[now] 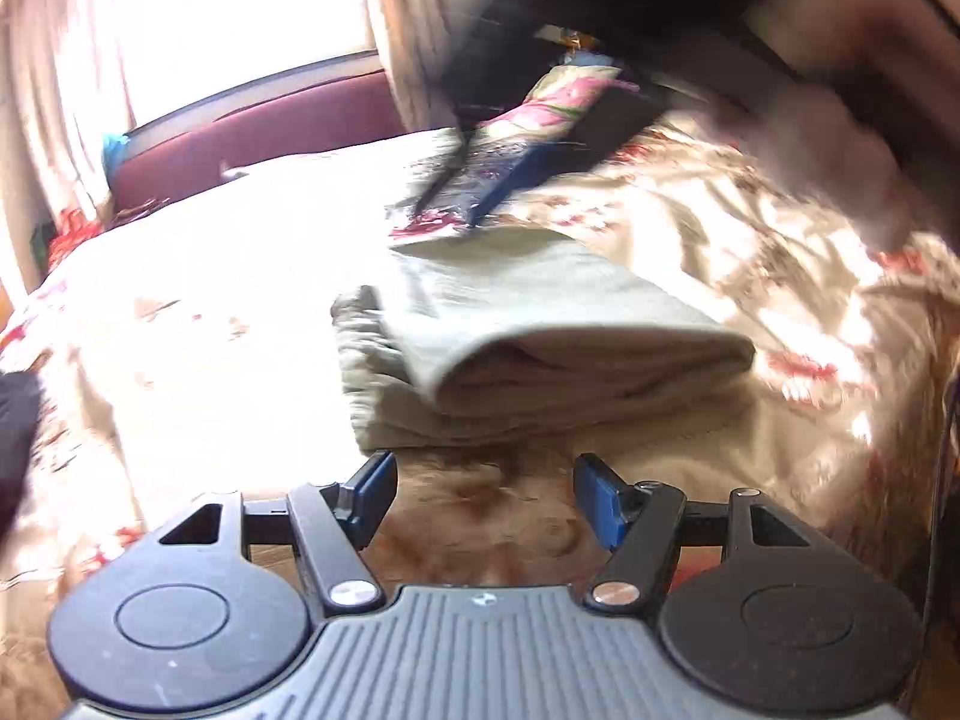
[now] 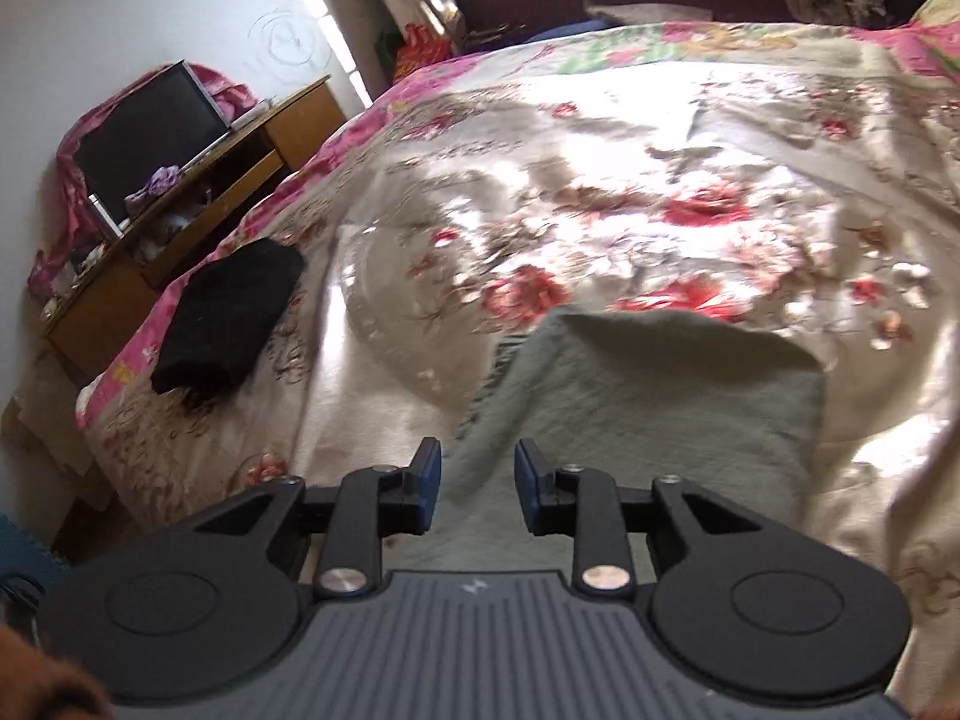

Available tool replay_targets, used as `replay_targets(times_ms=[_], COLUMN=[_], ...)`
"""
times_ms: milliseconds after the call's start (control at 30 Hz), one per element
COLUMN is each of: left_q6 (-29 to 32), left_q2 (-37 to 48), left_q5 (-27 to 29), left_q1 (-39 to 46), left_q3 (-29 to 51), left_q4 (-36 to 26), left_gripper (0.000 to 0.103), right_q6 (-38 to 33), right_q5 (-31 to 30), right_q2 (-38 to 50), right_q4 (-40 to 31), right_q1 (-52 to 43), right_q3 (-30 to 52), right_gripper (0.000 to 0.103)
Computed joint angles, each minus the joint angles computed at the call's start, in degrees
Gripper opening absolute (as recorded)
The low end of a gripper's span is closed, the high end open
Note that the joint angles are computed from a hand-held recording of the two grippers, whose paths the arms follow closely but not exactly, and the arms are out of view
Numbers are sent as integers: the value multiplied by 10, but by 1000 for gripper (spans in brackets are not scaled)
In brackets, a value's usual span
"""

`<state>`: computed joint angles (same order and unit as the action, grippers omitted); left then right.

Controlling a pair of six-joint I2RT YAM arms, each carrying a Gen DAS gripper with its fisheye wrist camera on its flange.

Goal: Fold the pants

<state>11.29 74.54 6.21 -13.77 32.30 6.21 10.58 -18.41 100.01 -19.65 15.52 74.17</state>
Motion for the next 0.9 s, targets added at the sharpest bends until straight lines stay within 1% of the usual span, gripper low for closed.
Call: replay_targets(times_ms=[67,100,133,167,233,267,333,367,400,433,467,500,533,567,633,667,733,767,800,833,867,900], left_q6=[-8,-11,-16,-28,-47,-51,-43,-41,-37,-31,-26,-30,-38,-36,-28,-26,-19,-17,-10,-1,10,4], left_q2=[-5,2,11,32,82,118,194,244,275,307,327,335,321,314,305,295,293,292,293,299,312,320], left_q5=[4,9,13,22,32,26,7,-10,-27,-44,-48,-47,-49,-51,-44,-35,-19,-22,-36,-61,-76,-67], left_q1=[11,17,19,23,24,16,7,-1,-5,-7,-5,-6,-10,-14,-11,-1,19,26,31,31,33,42], left_q3=[26,45,62,90,149,186,265,315,343,372,384,388,364,357,362,363,371,369,366,362,365,365], left_q4=[-14,-16,-13,-10,-16,-22,-64,-94,-123,-151,-167,-179,-173,-172,-183,-193,-206,-205,-199,-193,-195,-198], left_gripper=[79,79,80,83,85,86,86,86,84,72,57,53,49,40,31,25,24,23,21,17,17,17], right_q6=[-2,1,8,18,27,25,22,23,23,25,26,24,21,20,25,32,45,48,51,57,62,67], right_q5=[31,39,35,27,17,11,-2,-10,-23,-33,-38,-43,-47,-47,-50,-57,-74,-79,-80,-83,-87,-93], right_q2=[-13,-17,-18,-20,-22,-21,-17,-11,-6,-4,0,4,9,13,22,26,32,34,37,44,51,60], right_q4=[11,18,26,39,63,70,90,96,102,114,126,132,136,141,142,143,144,146,149,153,151,147], right_q1=[-36,-51,-70,-86,-108,-114,-125,-128,-135,-139,-142,-144,-146,-148,-153,-157,-163,-164,-164,-162,-161,-158], right_q3=[-27,-40,-52,-66,-94,-102,-120,-124,-128,-138,-145,-148,-150,-153,-150,-148,-144,-142,-141,-139,-133,-125], right_gripper=[32,32,32,32,32,32,32,32,32,32,32,32,32,32,32,33,33,35,37,38,38,38])
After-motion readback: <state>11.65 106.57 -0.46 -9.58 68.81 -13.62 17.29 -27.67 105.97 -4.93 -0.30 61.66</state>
